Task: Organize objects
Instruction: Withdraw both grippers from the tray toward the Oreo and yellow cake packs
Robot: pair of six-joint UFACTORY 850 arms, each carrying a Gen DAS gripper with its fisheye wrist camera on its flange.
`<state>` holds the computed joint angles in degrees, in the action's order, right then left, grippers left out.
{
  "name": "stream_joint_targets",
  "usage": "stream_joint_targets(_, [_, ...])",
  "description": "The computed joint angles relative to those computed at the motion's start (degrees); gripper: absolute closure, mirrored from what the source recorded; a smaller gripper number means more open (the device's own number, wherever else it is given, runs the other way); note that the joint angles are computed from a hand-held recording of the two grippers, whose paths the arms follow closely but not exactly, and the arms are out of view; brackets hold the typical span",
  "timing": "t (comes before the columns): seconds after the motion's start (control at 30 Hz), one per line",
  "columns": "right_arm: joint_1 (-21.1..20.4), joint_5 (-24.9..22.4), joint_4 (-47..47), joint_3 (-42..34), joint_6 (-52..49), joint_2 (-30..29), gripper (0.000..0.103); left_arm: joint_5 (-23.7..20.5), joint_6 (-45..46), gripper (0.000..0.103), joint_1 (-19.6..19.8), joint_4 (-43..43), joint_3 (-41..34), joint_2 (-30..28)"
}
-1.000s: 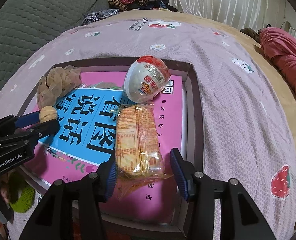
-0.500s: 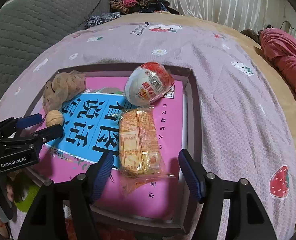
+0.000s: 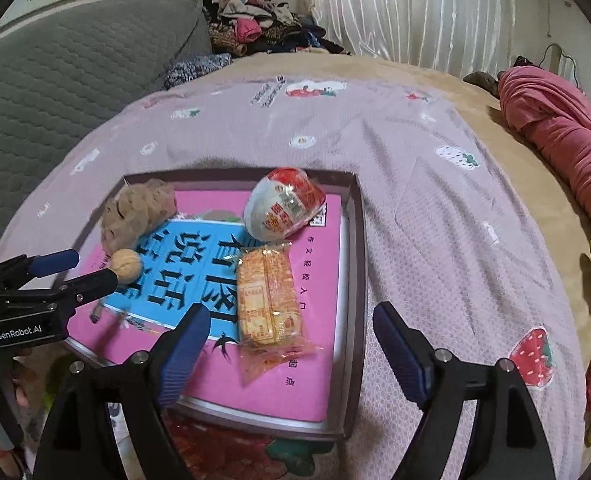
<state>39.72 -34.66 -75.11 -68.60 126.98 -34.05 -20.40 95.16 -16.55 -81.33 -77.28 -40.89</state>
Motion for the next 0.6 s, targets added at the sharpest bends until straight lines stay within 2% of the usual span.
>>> stream_joint_targets(0.23, [3.4,-5.8,-4.7,2.5,6.0,4.2,0.019,-3.7,8.2,0.008,1.8,-8.8,4.9,5.3])
stream_joint_targets(0.43, [9.9,-14.6,-8.6,5.5,10.6,10.9,0.007,-7.5,22.3,0.008,4.5,-22.4,15.5,15.8])
stream_joint_targets(0.6, [14.5,-19.7,-3.5,4.8,5.6,13.6,0.006,-11.9,25.9,0.008,6.9,-24.9,24.0,25.2])
